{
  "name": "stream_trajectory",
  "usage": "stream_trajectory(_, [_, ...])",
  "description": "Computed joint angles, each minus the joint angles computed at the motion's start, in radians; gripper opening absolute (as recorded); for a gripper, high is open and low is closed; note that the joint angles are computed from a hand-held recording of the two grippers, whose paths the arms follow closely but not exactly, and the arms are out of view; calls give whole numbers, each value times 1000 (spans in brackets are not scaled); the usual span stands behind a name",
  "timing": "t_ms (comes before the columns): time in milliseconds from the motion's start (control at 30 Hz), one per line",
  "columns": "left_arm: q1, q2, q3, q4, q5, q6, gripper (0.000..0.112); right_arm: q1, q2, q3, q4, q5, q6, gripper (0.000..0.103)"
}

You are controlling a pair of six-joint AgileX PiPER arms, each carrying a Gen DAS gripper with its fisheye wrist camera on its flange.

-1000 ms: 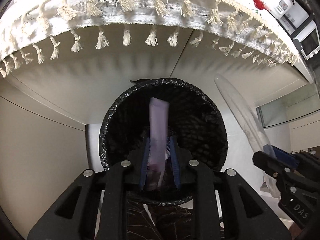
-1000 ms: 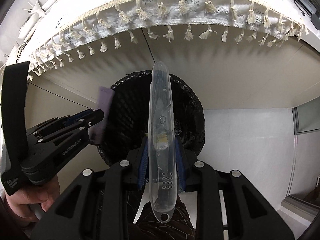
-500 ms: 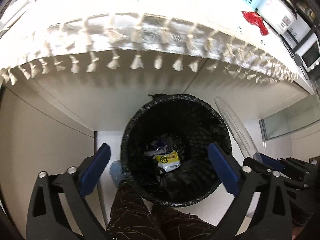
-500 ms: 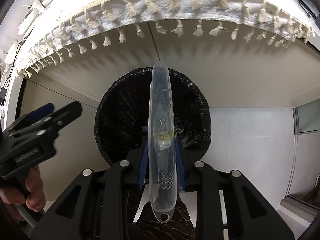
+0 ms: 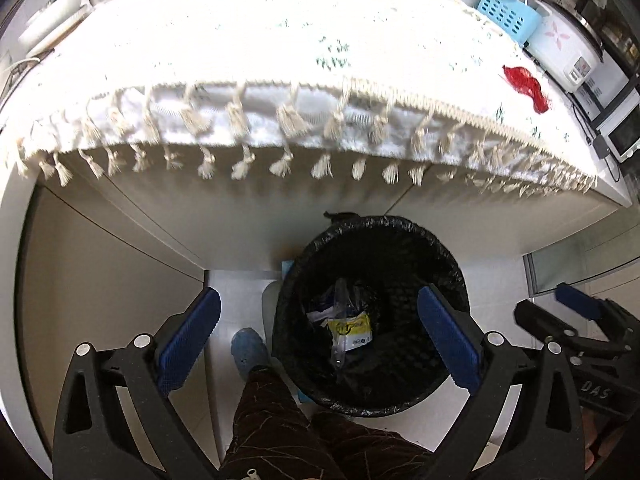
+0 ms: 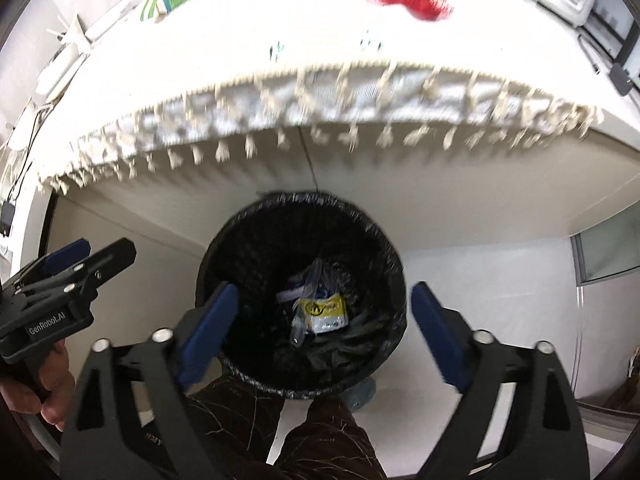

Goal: Collect trash
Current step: 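Open the left tool over the bin while the right tool releases the clear tube, then raise both tools back up over the tablecloth toward the tissue and red net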

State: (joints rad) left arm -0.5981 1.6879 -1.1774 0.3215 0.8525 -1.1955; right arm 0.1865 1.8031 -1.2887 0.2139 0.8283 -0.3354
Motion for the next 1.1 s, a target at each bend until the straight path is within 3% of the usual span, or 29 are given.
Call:
stream_trajectory(100, [10,-8,-30,3,34,23,97,4,-24,-28,-2,-1,20,94])
stream_trajectory(600, [102,11,-277,1,173,210,96,18,32,-328,-38,130,86,95])
stream_trajectory(1100, [206,242,-747,-80,314,463,96,9,213,-733,-46,295,128,95])
